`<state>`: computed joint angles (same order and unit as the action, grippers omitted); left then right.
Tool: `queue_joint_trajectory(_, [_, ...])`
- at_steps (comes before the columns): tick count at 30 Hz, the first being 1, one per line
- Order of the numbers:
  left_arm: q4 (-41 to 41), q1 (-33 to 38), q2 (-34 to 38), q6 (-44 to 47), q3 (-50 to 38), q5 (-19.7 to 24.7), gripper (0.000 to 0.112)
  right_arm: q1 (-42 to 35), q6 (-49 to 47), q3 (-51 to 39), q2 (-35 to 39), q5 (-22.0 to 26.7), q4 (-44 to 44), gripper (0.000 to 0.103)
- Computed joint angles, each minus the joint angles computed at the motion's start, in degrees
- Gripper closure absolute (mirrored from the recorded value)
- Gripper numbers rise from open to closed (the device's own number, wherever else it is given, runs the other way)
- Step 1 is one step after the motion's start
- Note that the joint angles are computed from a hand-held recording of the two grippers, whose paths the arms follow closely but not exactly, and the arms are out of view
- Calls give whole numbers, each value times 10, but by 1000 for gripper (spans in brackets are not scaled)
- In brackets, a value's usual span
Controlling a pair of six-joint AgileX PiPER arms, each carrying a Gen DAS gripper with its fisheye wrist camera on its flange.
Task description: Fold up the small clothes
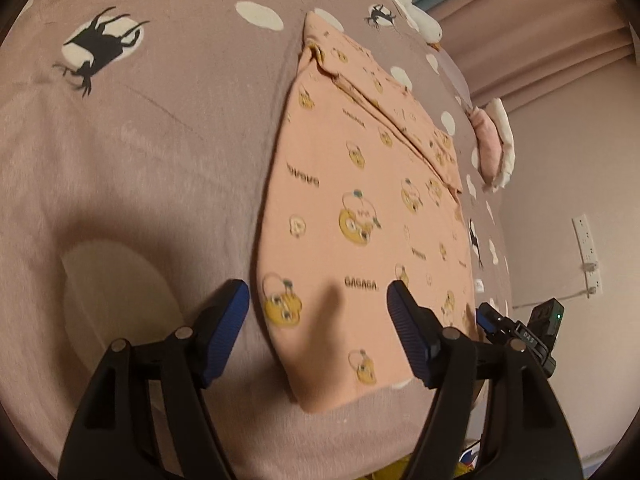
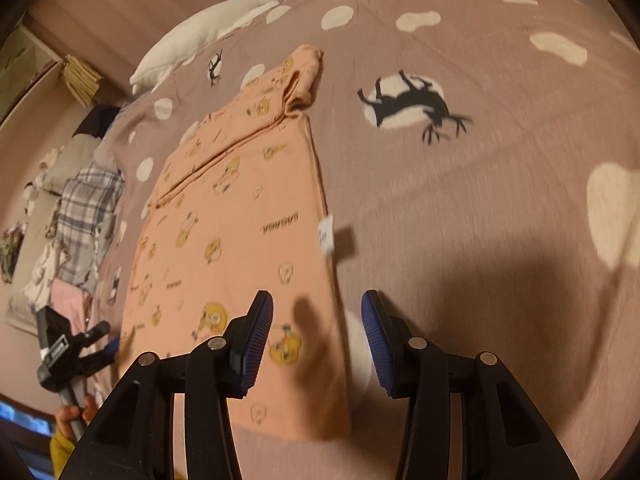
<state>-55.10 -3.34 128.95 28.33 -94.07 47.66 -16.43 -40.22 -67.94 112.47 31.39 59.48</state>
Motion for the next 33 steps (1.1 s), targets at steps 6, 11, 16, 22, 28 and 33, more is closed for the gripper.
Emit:
queue_joint_trajectory(6, [-30,1,14,25,-9,18,37,-20,-62,20,3,45,63,56])
queue_joint_trajectory(11, [-58,5,66,18,-82,61,36,-21,-96,18,20,61,110,55])
queue_joint_trajectory(16, [-80,3,105,-8,-146,95,37,-9,-81,-26,48,67,102,55])
queue_joint_trajectory(22, [-97,7,71,31,-80,85,50,-9,-84,-45,65,81,115,55])
queue_joint_trajectory(28, [-122,26,33,75,11,89,65,-27,-117,-3,45,115,123,55])
queue_joint_trajectory(33, [-130,24,15,110,51,97,65,-39,-149,38,25,130,141,55])
